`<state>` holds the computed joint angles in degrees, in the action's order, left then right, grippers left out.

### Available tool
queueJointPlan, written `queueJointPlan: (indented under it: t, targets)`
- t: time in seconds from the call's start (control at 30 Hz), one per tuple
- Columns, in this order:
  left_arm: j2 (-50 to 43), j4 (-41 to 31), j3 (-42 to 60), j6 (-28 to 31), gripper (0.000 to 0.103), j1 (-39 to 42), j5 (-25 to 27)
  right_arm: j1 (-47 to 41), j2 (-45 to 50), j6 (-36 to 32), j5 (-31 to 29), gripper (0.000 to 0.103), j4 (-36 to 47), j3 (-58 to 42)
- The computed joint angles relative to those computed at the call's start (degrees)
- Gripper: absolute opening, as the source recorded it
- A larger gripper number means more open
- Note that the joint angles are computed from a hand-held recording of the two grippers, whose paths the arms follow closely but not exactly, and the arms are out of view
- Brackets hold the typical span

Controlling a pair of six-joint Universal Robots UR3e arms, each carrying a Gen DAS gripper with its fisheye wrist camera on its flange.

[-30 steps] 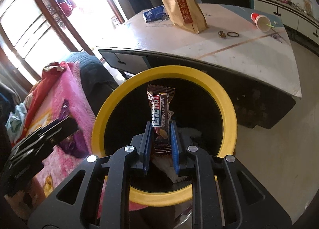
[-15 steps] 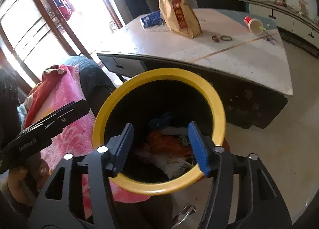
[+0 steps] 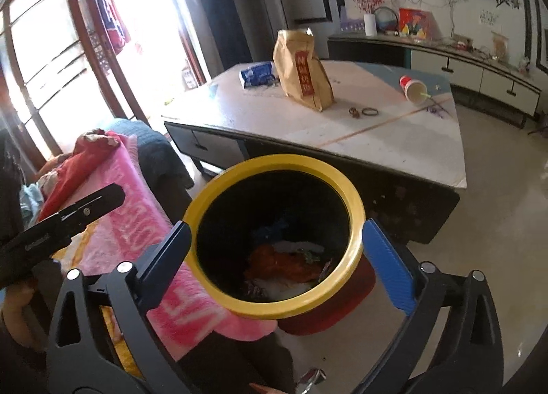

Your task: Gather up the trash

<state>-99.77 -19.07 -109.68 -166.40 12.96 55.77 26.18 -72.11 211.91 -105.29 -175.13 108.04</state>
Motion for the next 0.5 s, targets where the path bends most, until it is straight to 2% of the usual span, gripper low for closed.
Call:
queueJointPlan:
  t: [0.23,0.37,0.43,0.5]
  targets:
    - [13.45,-0.51,-12.42,5.0,0.096,9.29,-3.67,7.44,3.38,-0.29,-6.78,0.092,-2.59,-3.71]
    - [23.35,-0.98,-21.58,8.77,0.096,17.47,-7.84,12.86,5.99,-0.1,-13.58,0.092,-5.93,-5.64]
    - [29.95,-2.61,-26.72,11.44,0.096,22.3,-10.18,15.48,7.33,-0.08,-16.59,0.092,-7.38,-6.31]
    - [38.17,-7.51,-31.09,15.71,0.096,27.95,-12.92,18.02,8.97,0.0,-19.59,0.092,-9.31,-7.09]
